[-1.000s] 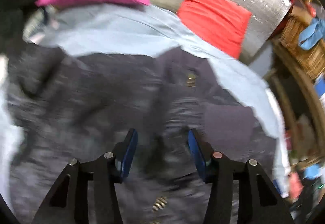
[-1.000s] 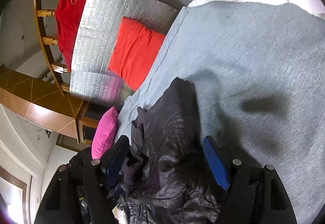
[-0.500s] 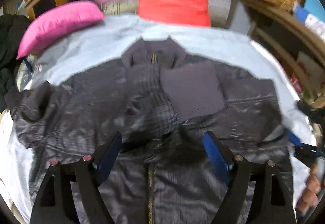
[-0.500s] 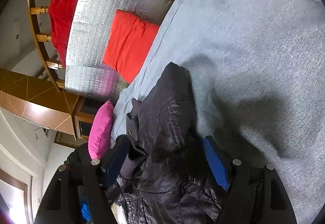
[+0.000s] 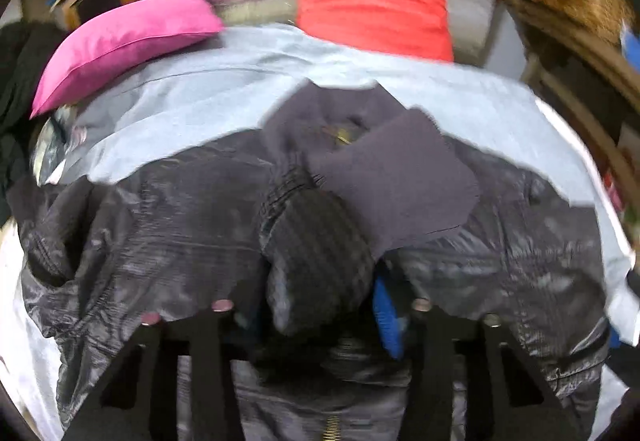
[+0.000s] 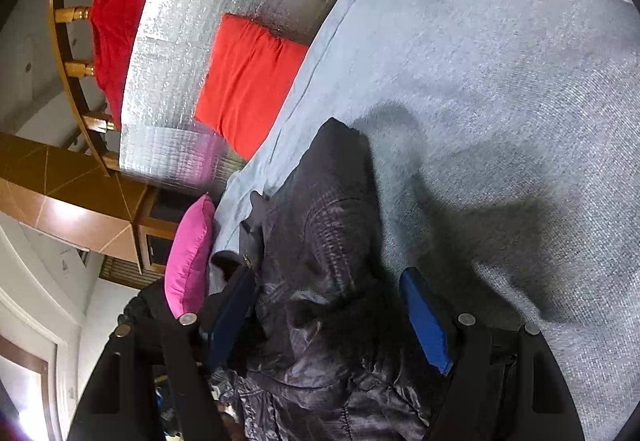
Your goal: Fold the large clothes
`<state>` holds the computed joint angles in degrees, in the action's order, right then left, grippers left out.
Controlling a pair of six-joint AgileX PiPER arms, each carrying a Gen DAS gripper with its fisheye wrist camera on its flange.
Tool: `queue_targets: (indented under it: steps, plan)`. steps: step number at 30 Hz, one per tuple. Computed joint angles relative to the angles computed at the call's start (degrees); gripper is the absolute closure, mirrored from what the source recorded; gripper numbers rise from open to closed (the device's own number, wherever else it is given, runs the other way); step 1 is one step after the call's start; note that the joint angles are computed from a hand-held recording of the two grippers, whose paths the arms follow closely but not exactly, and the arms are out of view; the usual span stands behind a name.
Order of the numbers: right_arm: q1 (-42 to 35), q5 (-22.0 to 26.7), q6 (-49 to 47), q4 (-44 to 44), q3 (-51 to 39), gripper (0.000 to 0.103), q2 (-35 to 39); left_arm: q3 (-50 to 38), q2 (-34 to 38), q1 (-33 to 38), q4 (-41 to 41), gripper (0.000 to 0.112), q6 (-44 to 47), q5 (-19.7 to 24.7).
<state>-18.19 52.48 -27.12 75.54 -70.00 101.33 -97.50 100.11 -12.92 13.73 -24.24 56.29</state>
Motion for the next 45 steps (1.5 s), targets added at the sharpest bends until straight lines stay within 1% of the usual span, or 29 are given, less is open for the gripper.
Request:
queue_targets:
  steps: [1,3,5,7,9,11,12,13,16,18,21,24,25,26,27,28,31,33,34,35,36,37,38,39,40,41,42,43,45]
  plan:
    - [0.1,-0.2,0.1,-0.1,0.0,0.026,0.0,1.3,-1.4,1.9,-2.1,0.071,0.7,-1.2]
    - [0.2,-0.1,0.0,0.0,0.0,0.026,0.0,3.5,-4.5,6.7,-8.9,0.071,3.7,-2.4]
    - [0.3,0.0,-0.1,-0.2,0.0,0.026,0.0,5.5,-7.4,11.9,-14.8,0.070,7.6,-1.9]
    - [0.5,-0.1,-0.3,-0.5,0.1,0.026,0.0,9.2,-11.1,16.0,-17.7,0.068,10.6,-1.2]
    - [0.7,-0.3,-0.1,-0.9,0.3,0.026,-0.1,14.1,-15.0,21.3,-21.1,0.055,14.8,-0.4]
    - [0.9,-0.5,0.5,-1.8,0.2,0.025,0.0,16.8,-16.7,24.6,-22.0,0.039,16.3,0.5]
    - [1.2,-0.8,1.0,-2.7,0.1,0.025,0.0,18.6,-17.8,27.2,-23.8,0.037,18.0,1.1]
    - [1.5,-1.1,1.3,-3.4,-0.1,0.025,0.1,20.3,-18.4,30.7,-27.4,0.036,20.5,2.1]
    - [2.5,-1.0,0.7,-4.0,-0.5,0.025,0.2,25.1,-19.7,39.3,-37.9,0.036,28.3,2.2]
    - [3.6,-1.6,0.8,-5.5,-1.2,0.025,0.0,27.0,-20.6,41.4,-40.9,0.036,31.7,0.8]
    - [5.9,-5.0,1.9,-9.4,-1.8,0.023,-0.6,28.0,-20.5,42.4,-43.8,0.036,36.2,-1.2]
    - [7.9,-6.8,2.5,-12.6,-2.5,0.023,0.1,27.9,-19.0,41.7,-45.4,0.036,38.1,-3.3]
    - [9.0,-7.4,2.9,-14.5,-3.1,0.025,0.6,27.8,-18.4,41.5,-45.9,0.037,38.7,-4.0]
    - [10.3,-9.4,3.9,-17.0,-3.0,0.030,0.1,28.3,-17.9,41.6,-47.1,0.037,40.0,-5.2]
    - [11.6,-11.5,4.5,-19.6,-2.9,0.057,-0.8,29.1,-17.6,41.3,-48.1,0.037,41.3,-6.8]
    - [12.4,-12.0,4.5,-21.3,-3.1,0.068,-1.2,29.8,-17.8,41.5,-48.5,0.037,42.3,-7.7]
    - [16.1,-19.7,8.9,-29.1,-0.8,0.071,-6.3,31.1,-17.9,39.7,-48.4,0.039,44.3,-11.4]
    - [17.5,-23.7,12.1,-33.3,0.5,0.071,-8.8,30.3,-17.4,36.8,-44.2,0.039,41.8,-12.7]
    - [17.3,-24.5,13.5,-34.1,0.9,0.071,-9.2,30.1,-17.4,34.7,-40.8,0.039,40.2,-13.9]
    - [17.1,-24.4,15.5,-35.5,0.5,0.071,-8.7,30.0,-17.4,33.0,-37.5,0.039,38.4,-14.8]
    - [16.7,-23.2,17.7,-37.4,-0.6,0.071,-7.2,30.0,-17.3,30.8,-32.3,0.039,34.9,-15.9]
    - [16.2,-20.8,19.1,-38.5,-2.0,0.070,-5.3,29.7,-17.1,29.7,-29.4,0.039,32.5,-15.9]
    - [15.3,-17.9,18.9,-37.6,-3.4,0.068,-3.2,29.4,-16.8,29.6,-28.5,0.039,31.9,-15.6]
    - [14.5,-16.6,18.3,-35.7,-3.6,0.065,-2.3,29.1,-16.6,29.9,-28.7,0.039,31.9,-14.9]
    - [13.7,-16.0,17.9,-34.0,-3.3,0.050,-2.4,28.7,-16.6,30.6,-29.6,0.039,32.6,-14.1]
    - [13.0,-14.8,18.6,-33.5,-3.7,0.039,-2.7,28.7,-17.0,31.2,-30.0,0.039,33.0,-13.6]
    - [12.0,-13.6,16.9,-31.3,-3.5,0.026,-3.1,28.6,-17.9,32.0,-30.2,0.039,33.2,-13.2]
    - [10.4,-13.1,14.0,-26.9,-2.1,0.026,-4.4,28.8,-18.8,32.7,-30.7,0.039,33.8,-13.1]
    - [7.8,-13.3,9.3,-20.8,1.0,0.026,-7.4,29.2,-21.3,36.0,-34.5,0.037,38.8,-12.8]
